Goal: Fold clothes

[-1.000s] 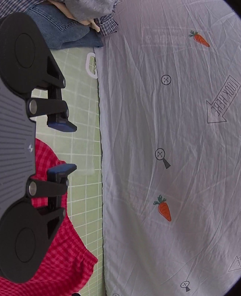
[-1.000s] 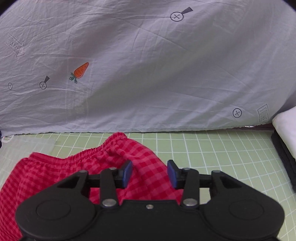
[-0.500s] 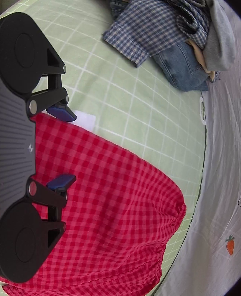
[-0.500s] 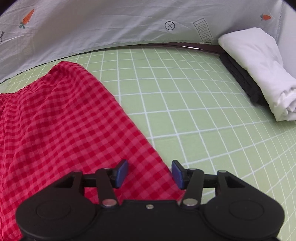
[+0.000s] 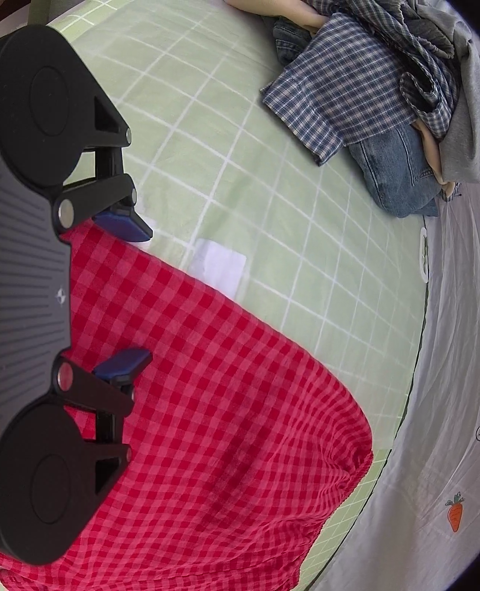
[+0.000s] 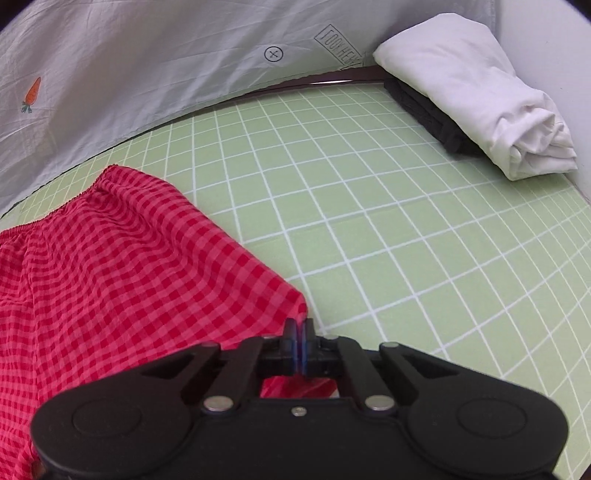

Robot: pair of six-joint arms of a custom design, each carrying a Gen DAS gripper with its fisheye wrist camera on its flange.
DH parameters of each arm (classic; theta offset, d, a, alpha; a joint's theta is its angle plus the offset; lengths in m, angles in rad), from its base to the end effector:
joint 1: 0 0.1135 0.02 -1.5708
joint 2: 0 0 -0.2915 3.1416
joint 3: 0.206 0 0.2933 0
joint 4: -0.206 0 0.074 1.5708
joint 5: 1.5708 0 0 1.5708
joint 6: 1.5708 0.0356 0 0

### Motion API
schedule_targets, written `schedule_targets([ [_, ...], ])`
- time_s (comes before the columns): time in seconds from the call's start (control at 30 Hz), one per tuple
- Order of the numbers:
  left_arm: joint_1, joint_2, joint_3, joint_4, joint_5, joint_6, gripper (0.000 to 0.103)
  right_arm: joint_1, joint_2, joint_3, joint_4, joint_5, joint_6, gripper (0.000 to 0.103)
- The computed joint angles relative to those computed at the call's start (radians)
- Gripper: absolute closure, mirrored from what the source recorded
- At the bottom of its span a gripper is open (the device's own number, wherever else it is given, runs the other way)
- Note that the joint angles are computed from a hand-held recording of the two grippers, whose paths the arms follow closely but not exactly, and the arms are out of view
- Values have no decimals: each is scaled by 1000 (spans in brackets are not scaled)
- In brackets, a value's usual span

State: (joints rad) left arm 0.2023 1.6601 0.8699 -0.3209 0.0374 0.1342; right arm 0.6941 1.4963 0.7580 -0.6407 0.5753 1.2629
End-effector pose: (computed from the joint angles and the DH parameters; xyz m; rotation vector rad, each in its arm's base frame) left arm 0.3326 0.0669 0.1439 -0.0795 2.6806 0.0556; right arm 0.2206 0.1584 0.1534 0.7858 2.4292 -0.2178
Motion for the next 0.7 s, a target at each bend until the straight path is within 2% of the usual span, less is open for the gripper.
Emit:
schedule_targets([
  [0.03, 1, -3, -2, -2, -1, 4, 38, 9, 0, -1, -20, 5, 24, 98],
  [0.07, 2, -7, -4, -5, -1, 9, 38, 19, -2, -1, -34, 9, 51, 86],
  [0.1, 5, -11, -7, -8, 1, 12, 38, 27, -8, -5, -39, 13, 75, 69],
  [0.13, 9, -16, -11, -11, 4, 17, 38, 33, -13, -11, -35, 13, 87, 66],
  [0.17, 14, -23, -18, -13, 11, 23, 38, 36, -17, -16, -30, 7, 92, 69],
  [0.23, 23, -39, -33, -14, 22, 35, 39, 43, -29, -31, -14, -15, 101, 80],
  [0.27, 28, -47, -42, -12, 29, 42, 45, 51, -37, -41, -4, -29, 114, 89],
  [0.3, 35, -56, -50, -8, 37, 49, 58, 62, -40, -46, 2, -38, 126, 96],
  [0.33, 42, -64, -56, -5, 45, 55, 68, 74, -40, -48, 3, -41, 136, 97],
  [0.37, 48, -69, -58, -4, 50, 61, 95, 86, -40, -50, 5, -45, 146, 100],
  [0.4, 54, -71, -58, -5, 52, 64, 101, 98, -39, -52, 7, -48, 156, 101],
  [0.7, 174, -98, -24, 18, 104, 120, 101, 207, -64, -23, -36, -78, 216, 100],
])
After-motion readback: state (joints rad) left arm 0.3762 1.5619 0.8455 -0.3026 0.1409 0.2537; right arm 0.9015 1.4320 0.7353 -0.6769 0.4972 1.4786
